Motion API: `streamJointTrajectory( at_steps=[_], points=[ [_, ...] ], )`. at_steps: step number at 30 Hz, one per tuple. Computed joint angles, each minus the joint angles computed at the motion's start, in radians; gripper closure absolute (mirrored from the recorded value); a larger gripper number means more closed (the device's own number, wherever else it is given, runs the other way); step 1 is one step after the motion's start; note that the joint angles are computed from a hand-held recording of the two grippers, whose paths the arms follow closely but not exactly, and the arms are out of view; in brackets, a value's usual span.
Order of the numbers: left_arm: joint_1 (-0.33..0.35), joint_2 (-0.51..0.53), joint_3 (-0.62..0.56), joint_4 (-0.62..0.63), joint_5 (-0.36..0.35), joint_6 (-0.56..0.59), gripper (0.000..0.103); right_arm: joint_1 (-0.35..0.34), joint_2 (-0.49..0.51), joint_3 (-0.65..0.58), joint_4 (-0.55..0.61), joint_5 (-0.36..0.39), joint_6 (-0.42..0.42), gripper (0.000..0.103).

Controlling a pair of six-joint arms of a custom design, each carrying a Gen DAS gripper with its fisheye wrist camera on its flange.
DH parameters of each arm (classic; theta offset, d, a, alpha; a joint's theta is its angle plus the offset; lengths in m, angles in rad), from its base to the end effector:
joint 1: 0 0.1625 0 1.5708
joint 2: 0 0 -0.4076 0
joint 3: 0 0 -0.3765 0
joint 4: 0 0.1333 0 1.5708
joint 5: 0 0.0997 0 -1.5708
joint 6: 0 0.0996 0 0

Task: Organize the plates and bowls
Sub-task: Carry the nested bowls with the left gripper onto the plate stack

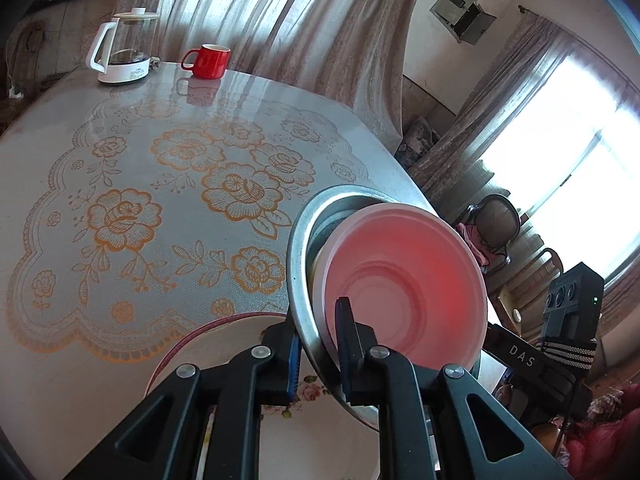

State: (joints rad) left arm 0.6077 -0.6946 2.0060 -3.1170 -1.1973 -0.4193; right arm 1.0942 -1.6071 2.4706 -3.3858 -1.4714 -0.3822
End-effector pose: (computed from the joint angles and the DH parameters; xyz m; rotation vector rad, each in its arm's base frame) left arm -0.3368 -0.4409 -0.0075 0.7261 2.8481 -0.6210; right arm -0.0418 -0.3931 0.3073 -0.0550 -2.5506 1.2475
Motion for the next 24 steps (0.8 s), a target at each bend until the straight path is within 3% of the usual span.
streamJointTrajectory(
  at_steps=[12,24],
  points=[
    [-0.013,-0.123,0.191,-0.078,0.021,-0.069,0.087,0.083,0.027,0.027,0.044,-0.032,-0.046,0.09],
    [-0.034,-0.171,0.307,-0.123,0.037,-0.127,0.086,0.101,0.033,0.08,0.066,-0.058,-0.086,0.09]
  ],
)
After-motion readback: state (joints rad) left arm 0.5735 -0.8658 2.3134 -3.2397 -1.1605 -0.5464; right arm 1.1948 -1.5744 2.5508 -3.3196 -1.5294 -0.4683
